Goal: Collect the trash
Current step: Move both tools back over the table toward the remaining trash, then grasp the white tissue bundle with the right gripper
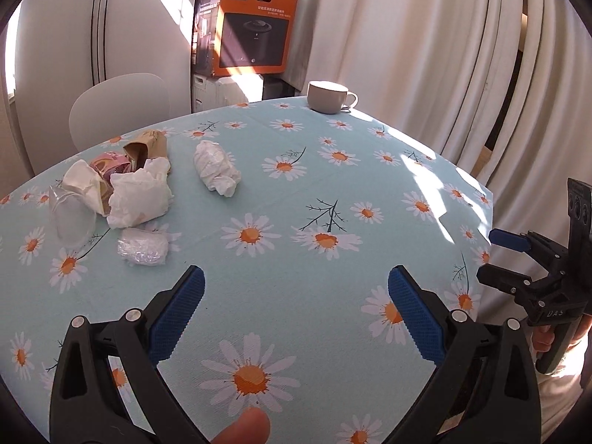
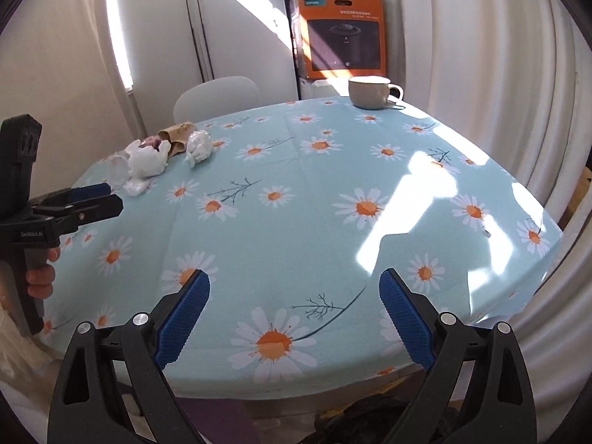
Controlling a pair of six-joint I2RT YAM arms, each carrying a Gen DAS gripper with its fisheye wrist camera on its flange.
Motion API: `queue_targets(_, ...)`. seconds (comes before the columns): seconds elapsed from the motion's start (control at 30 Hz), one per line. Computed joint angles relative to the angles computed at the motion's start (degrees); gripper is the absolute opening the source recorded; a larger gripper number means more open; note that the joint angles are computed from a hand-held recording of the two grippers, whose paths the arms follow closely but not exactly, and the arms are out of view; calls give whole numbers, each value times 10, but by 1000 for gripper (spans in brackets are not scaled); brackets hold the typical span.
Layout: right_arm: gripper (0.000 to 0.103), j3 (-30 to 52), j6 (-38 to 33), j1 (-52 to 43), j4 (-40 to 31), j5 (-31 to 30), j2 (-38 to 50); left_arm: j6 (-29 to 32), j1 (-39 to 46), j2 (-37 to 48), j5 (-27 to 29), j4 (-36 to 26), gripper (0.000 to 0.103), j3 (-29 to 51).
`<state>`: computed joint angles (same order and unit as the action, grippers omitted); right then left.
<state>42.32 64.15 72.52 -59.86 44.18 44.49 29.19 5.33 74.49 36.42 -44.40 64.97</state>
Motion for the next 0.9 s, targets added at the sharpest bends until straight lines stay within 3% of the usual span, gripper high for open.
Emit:
queue_targets(0.13, 89, 16, -191, -153, 148, -103, 58, -4, 23, 31, -22, 7, 97, 22)
queue_targets(0.33, 89, 90, -335, -267, 265, -209, 208, -18, 47, 85, -56, 21, 97, 58)
queue_targets(0.63, 89, 238, -439, -340, 322, -342, 413, -56, 65, 155, -87, 24, 97, 103)
queue_targets(0.9, 89, 373, -481, -356, 310, -372, 552, -90, 48, 190, -130, 31, 97, 127)
